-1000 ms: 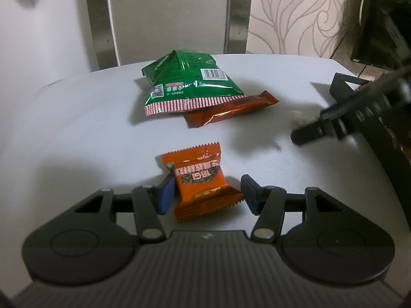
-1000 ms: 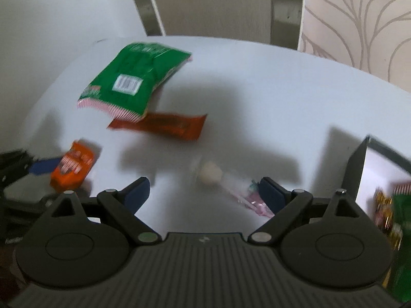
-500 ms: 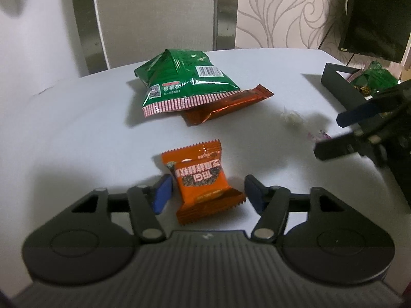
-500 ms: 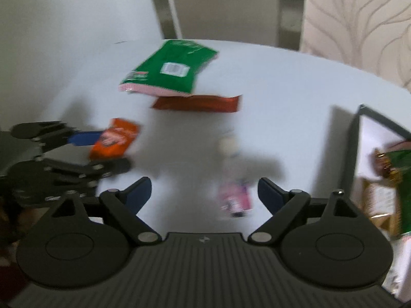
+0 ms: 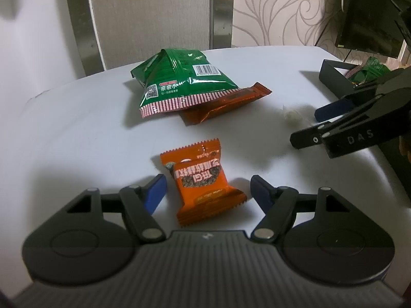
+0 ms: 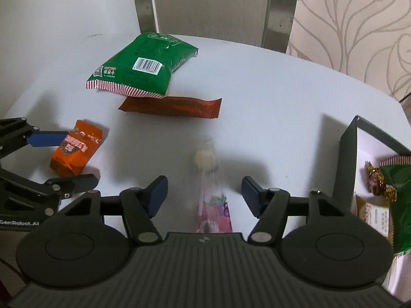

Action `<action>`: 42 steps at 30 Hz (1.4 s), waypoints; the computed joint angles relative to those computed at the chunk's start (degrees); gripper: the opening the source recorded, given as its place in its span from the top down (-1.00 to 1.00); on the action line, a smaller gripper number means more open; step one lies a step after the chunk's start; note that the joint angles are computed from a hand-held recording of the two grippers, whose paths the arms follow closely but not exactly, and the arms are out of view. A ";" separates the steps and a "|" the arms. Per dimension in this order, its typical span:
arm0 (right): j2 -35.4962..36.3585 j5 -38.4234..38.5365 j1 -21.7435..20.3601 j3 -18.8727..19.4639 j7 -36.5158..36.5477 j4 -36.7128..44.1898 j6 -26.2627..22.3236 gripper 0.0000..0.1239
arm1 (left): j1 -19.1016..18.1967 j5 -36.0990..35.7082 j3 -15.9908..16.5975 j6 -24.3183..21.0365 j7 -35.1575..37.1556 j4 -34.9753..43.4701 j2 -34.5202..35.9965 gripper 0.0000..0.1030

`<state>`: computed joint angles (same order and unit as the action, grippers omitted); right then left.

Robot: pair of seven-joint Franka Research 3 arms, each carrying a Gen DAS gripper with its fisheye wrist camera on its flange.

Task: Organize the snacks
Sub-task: 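Close the left gripper on the orange candy while the right closes on the clear stick candy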

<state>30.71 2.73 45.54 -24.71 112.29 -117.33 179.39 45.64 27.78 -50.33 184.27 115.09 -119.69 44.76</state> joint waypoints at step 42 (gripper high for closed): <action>-11.25 19.04 -7.32 14.98 -6.37 -15.01 15.82 0.73 | 7.03 -4.47 -8.33 -4.99 8.97 -1.18 3.63 0.23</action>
<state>19.46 21.76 38.21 -9.73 105.93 -132.33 195.21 52.67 23.31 -58.66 179.28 124.07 -120.87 48.39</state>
